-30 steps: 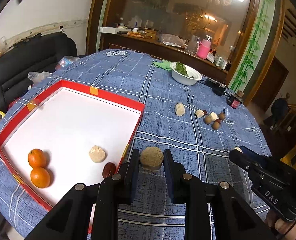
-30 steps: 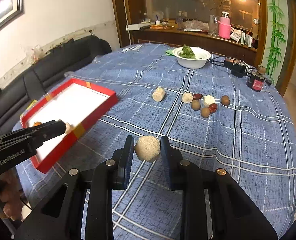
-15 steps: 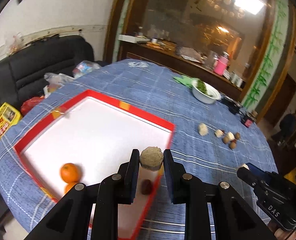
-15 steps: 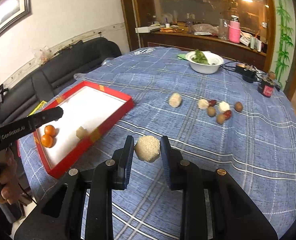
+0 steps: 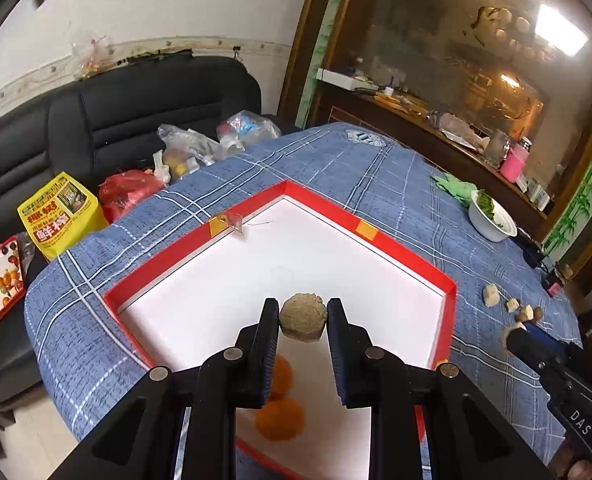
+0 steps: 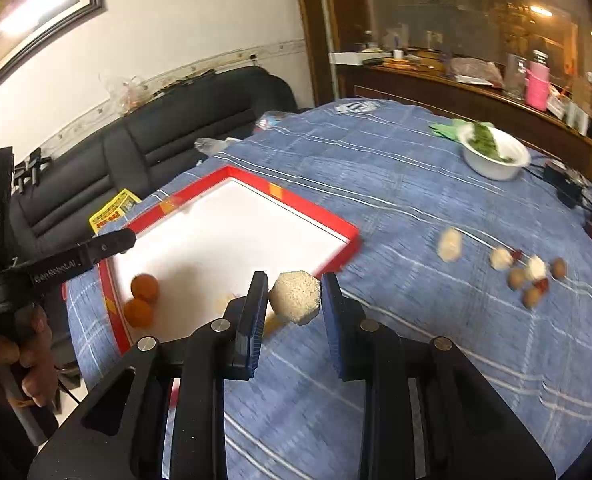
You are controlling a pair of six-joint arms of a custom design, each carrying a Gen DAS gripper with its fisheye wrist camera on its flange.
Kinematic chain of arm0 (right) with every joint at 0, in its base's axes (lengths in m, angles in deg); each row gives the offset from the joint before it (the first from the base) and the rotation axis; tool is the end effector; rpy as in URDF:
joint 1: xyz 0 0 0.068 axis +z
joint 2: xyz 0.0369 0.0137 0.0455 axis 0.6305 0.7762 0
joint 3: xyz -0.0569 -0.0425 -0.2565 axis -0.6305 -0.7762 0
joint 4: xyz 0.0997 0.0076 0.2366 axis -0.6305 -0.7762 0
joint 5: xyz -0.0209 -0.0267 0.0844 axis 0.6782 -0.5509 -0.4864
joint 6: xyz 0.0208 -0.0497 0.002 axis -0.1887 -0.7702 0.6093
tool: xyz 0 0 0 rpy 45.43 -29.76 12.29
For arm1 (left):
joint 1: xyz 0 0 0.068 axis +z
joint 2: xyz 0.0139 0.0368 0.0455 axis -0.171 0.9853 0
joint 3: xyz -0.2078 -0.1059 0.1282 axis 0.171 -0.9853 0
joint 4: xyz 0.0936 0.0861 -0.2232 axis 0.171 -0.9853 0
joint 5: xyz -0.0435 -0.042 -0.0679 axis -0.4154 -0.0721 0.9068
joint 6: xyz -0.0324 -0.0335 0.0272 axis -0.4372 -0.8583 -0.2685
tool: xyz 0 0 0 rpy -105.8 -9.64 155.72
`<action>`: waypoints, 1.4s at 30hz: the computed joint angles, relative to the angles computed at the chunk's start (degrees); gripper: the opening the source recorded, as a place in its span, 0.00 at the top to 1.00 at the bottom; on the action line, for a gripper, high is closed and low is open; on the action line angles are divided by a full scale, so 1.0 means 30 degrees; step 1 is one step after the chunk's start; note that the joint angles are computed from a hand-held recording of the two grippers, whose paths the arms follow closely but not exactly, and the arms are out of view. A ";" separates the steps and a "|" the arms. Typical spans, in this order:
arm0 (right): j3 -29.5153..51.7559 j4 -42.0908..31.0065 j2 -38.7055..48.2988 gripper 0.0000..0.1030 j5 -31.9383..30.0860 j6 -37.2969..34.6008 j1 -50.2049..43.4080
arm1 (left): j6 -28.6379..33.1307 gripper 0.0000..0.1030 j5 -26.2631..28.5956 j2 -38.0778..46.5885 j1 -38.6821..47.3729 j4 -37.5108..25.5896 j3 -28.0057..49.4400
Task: Organize fruits
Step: 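Carry both pale balls over the red-rimmed tray with both grippers, then open the left gripper to drop its pale ball while the right releases its ball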
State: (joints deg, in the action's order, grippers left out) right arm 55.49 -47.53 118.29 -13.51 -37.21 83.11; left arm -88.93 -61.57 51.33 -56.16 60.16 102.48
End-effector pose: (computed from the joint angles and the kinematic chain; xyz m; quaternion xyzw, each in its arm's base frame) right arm 0.0950 0.0653 0.2148 0.0597 0.9042 0.0268 0.4221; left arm 0.2124 -0.2125 0.2355 0.1028 0.9103 -0.1671 0.3644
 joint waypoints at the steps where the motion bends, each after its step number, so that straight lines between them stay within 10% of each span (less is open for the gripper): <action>1: 0.0010 0.0962 0.0670 0.74 -0.0506 -0.0671 -0.0600 | 0.0142 0.78 -0.0029 0.0290 0.0169 0.0086 0.0121; 14: -0.0113 0.9249 0.8587 0.74 -0.5282 -0.4187 -0.5224 | 0.1637 0.78 -0.0025 0.5044 0.0639 0.0353 0.3104; 36: 0.0622 1.1417 1.2814 0.74 -0.6926 -0.5398 -0.7088 | 0.0819 0.77 -0.1726 0.6993 0.0294 -0.1989 0.5227; 42: 0.1298 1.0089 1.3697 0.72 -0.6828 -0.5251 -0.6672 | -0.0571 0.47 -0.2309 0.7667 0.0265 -0.4406 0.6152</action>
State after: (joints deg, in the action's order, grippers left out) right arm 59.39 -17.27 159.38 -34.00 -52.97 63.10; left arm -90.64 -68.49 74.33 -55.36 46.94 120.93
